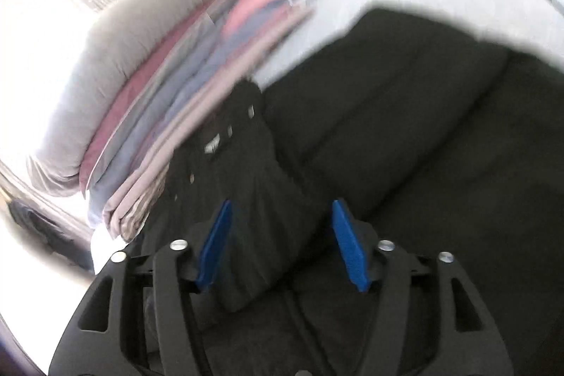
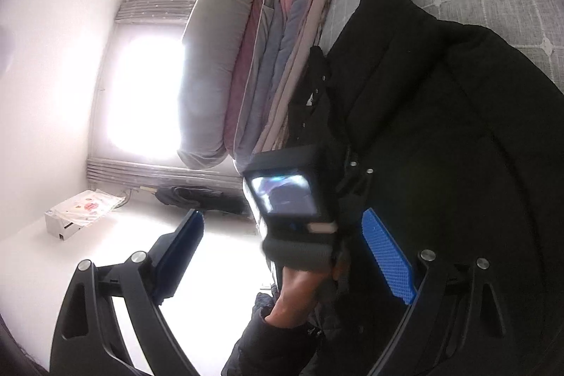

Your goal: Fold large clothes

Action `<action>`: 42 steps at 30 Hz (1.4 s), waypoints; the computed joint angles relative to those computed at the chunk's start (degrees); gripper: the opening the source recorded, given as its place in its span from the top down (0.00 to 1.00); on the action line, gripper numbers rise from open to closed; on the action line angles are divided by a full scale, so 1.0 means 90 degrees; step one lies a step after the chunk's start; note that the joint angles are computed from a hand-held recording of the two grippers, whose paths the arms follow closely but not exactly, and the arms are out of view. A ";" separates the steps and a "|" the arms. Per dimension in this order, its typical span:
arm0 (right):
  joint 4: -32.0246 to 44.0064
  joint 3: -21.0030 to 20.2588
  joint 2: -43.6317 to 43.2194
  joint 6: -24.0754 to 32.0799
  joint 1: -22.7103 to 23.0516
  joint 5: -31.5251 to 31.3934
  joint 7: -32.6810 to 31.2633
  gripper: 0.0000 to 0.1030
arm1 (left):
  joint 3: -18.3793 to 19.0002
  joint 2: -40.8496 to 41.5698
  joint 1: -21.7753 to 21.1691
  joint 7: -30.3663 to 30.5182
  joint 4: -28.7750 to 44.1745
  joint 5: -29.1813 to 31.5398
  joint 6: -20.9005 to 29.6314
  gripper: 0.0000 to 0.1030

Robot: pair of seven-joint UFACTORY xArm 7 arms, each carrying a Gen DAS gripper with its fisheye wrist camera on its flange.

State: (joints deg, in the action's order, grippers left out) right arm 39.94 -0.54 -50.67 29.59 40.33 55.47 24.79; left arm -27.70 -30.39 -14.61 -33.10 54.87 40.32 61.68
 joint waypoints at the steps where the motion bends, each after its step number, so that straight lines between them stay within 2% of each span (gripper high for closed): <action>1: 0.0018 0.0036 0.0011 0.0096 -0.0086 -0.0098 0.0132 0.14 | 0.0242 -0.0183 -0.0114 -0.0035 -0.0015 -0.0255 -0.0267 0.38; 3: 0.0023 0.0051 0.0035 0.0110 -0.0069 -0.0109 0.0151 0.14 | 0.0563 -0.0391 -0.0155 -0.0160 0.0036 -0.0815 -0.0600 0.30; 6: 0.0116 -0.0045 0.0199 0.0149 0.0012 -0.0076 -0.0017 0.14 | 0.1230 -0.0682 -0.0086 -0.0358 -0.0168 -0.1845 -0.1162 0.28; 8: 0.0129 -0.0045 0.0230 0.0185 0.0008 -0.0060 -0.0067 0.14 | 0.1491 -0.0785 0.0120 -0.0248 -0.0410 -0.2101 -0.1349 0.27; 12: 0.0164 -0.0053 0.0280 0.0274 -0.0042 -0.0014 -0.0109 0.14 | 0.1424 -0.0754 0.0530 -0.0223 -0.0750 -0.2392 -0.1168 0.27; 15: 0.0293 -0.0051 0.0453 0.0301 -0.0070 0.0045 -0.0156 0.14 | 0.1179 -0.0566 0.0702 -0.0334 -0.0914 -0.2281 -0.1190 0.20; 18: 0.0352 -0.0017 0.0533 0.0365 -0.0139 0.0054 -0.0169 0.14 | 0.1010 -0.0683 0.0825 -0.0494 -0.1116 -0.1986 -0.1329 0.17; 29: 0.0513 0.0060 0.0725 0.0574 -0.0330 0.0038 -0.0227 0.14 | 0.0697 -0.1442 0.0703 -0.0488 -0.0983 -0.1797 -0.0931 0.17; 42: 0.0612 0.0173 0.0907 0.0825 -0.0536 -0.0137 -0.0171 0.14 | 0.0330 -0.2715 0.0593 0.0152 -0.0675 -0.2148 -0.0360 0.17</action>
State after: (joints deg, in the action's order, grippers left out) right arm 45.44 1.02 -42.50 37.01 35.51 54.23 23.25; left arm -24.73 -54.83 -9.26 -31.73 48.79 20.99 58.44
